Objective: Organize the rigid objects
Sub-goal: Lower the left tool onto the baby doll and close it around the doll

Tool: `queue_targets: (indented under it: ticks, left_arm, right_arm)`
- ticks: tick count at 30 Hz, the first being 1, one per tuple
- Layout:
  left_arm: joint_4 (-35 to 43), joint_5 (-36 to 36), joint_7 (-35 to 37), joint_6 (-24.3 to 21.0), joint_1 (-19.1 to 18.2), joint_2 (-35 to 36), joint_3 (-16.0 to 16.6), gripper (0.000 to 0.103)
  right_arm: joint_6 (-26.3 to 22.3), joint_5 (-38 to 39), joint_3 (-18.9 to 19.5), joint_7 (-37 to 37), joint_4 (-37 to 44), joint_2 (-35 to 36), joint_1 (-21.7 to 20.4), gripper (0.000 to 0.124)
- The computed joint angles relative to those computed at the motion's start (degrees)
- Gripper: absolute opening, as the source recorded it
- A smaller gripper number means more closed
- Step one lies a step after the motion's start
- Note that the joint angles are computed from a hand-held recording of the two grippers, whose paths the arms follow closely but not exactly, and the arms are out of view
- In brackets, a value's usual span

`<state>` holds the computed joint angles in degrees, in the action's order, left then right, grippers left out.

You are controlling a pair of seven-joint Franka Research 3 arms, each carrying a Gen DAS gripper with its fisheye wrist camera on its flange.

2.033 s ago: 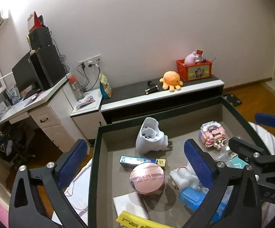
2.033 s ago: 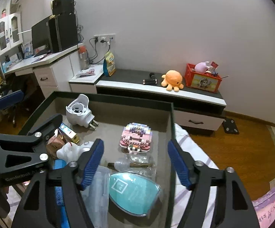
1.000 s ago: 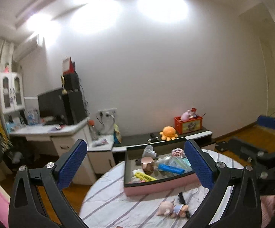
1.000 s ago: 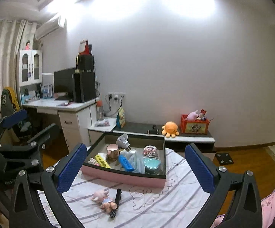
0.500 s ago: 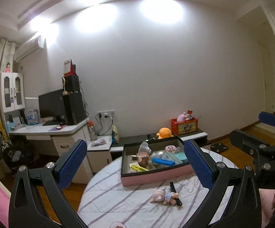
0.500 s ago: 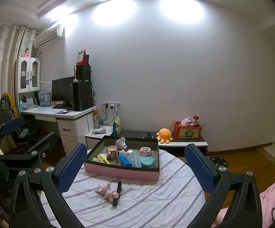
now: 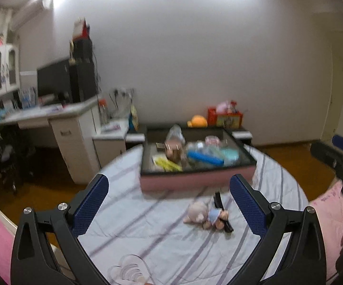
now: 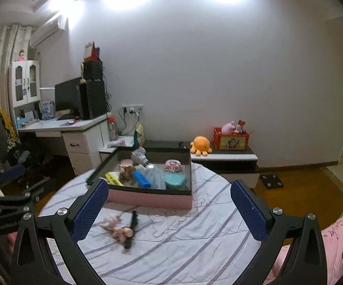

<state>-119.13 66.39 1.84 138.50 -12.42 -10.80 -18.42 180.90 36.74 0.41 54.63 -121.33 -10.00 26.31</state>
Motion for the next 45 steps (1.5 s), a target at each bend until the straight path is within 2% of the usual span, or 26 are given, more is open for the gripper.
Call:
queue_targets:
  ticks: [4, 7, 8, 11, 15, 17, 21, 23, 25, 26, 28, 31, 35, 37, 41, 44, 45]
  left_arm:
    - [3.33, -5.17, 6.30, 1.34, -0.68, 6.43, 1.40, 0.103]
    - [5.83, -7.86, 10.34, 4.06, -1.60, 11.15, 2.81, 0.103]
    - [6.67, -10.04, 12.61, 5.73, -1.73, 12.95, 3.44, 0.103]
    - [8.52, -15.60, 18.24, 6.96, -2.33, 16.55, 4.88, 0.103]
    - [8.73, -21.72, 21.92, 11.88, -1.98, 18.50, 6.62, 0.103]
    - [8.22, -22.59, 22.22, 15.04, -1.88, 18.86, 7.44, 0.103]
    - [7.60, -24.66, 23.65, 19.04, -1.50, 19.32, 8.29, 0.101]
    - [7.12, -25.69, 24.40, 21.68, -1.23, 19.34, 8.66, 0.094]
    - [7.06, -26.06, 25.17, 21.39, -1.40, 19.05, 8.87, 0.089]
    - [6.98, -23.79, 23.55, 20.34, -2.01, 18.50, 9.42, 0.085]
    - [6.94, -24.21, 25.15, 18.62, -1.87, 18.06, 9.10, 0.084]
    - [5.80, -25.37, 26.17, 18.39, -1.08, 17.22, 9.00, 0.084]
    - [2.43, -25.97, 24.53, 21.37, 0.47, 15.18, 9.49, 0.084]
    - [2.32, -23.49, 21.67, 17.90, 0.67, 14.46, 9.69, 0.084]
    - [1.93, -24.37, 21.00, 17.74, 1.98, 14.21, 9.42, 0.088]
    - [4.48, -24.67, 22.00, 14.22, 1.60, 16.02, 8.78, 0.091]
    - [5.39, -24.93, 22.60, 13.13, 1.37, 16.69, 8.68, 0.091]
  right_arm:
    - [-2.61, -3.17, 1.14, 3.23, 3.43, 4.24, -3.29, 0.103]
    - [-4.70, -5.34, 2.02, 5.31, 6.40, 7.77, -5.65, 0.103]
    - [-5.32, -6.02, 2.31, 5.94, 7.34, 8.87, -6.33, 0.103]
    - [-7.90, -9.81, 2.83, 9.67, 10.65, 12.42, -8.22, 0.103]
    - [-10.28, -11.27, 3.52, 10.67, 14.89, 16.35, -9.85, 0.103]
    - [-12.54, -12.41, 3.63, 11.67, 17.95, 18.63, -10.36, 0.103]
    - [-19.46, -14.64, 3.65, 13.77, 26.80, 24.71, -11.14, 0.103]
    - [-23.44, -15.10, 3.84, 14.66, 31.73, 27.88, -11.57, 0.103]
    - [-26.85, -17.30, 3.13, 16.78, 36.40, 31.02, -11.11, 0.103]
    - [-27.94, -18.62, 2.68, 17.92, 37.77, 32.00, -10.74, 0.103]
    - [-29.60, -19.63, 2.65, 18.90, 39.88, 33.49, -10.81, 0.103]
    - [-31.06, -18.78, 3.48, 18.88, 41.44, 34.57, -11.60, 0.103]
    - [-33.13, -20.12, 3.09, 20.03, 44.46, 36.39, -11.36, 0.103]
    - [-34.72, -20.79, 2.91, 20.62, 46.64, 37.72, -11.27, 0.103]
    - [-38.81, -22.79, 1.92, 23.42, 51.97, 41.05, -10.80, 0.102]
    - [-41.87, -24.41, 1.55, 24.53, 55.58, 43.26, -10.62, 0.097]
    - [-43.40, -24.73, 1.58, 24.67, 57.11, 44.20, -10.69, 0.083]
